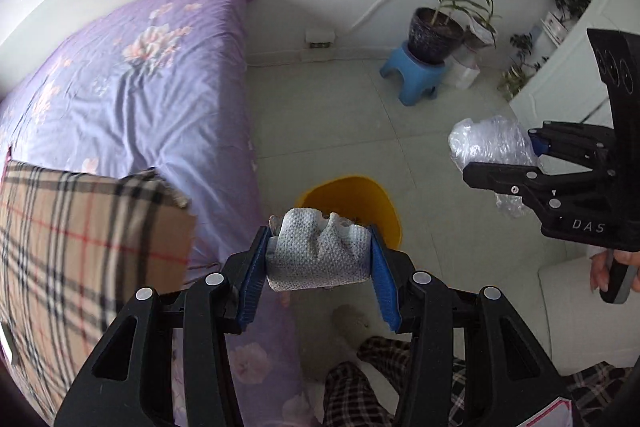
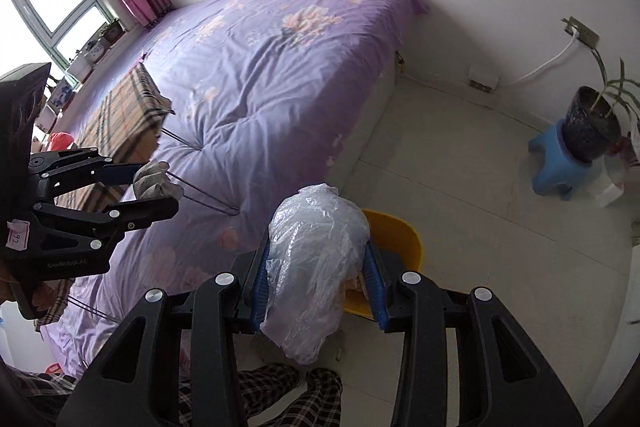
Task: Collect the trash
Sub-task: 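Carry the plastic bag and grey cloth over the orange bin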
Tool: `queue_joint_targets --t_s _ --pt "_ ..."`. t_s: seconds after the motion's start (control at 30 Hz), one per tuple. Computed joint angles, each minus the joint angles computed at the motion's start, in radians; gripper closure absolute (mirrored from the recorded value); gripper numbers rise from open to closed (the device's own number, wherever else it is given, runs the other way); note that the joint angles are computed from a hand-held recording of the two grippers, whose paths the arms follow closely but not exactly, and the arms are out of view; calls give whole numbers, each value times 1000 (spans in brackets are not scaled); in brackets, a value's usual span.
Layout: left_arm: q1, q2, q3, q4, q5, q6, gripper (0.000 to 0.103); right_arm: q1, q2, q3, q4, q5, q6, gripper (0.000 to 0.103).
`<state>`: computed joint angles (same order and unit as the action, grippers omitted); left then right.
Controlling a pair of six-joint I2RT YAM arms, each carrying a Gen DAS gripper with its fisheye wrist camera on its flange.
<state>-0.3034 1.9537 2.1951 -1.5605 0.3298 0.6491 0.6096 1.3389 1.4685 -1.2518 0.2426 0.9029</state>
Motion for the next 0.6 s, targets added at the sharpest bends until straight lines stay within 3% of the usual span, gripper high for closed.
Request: queue_joint_targets --t_s 0.23,0.6 --pt "-113 69 -154 135 -109 -3 55 -130 -53 -287 160 -125 -72 60" --pt "-181 161 -363 333 -179 -57 55 -272 77 -596 509 -279 -149 60"
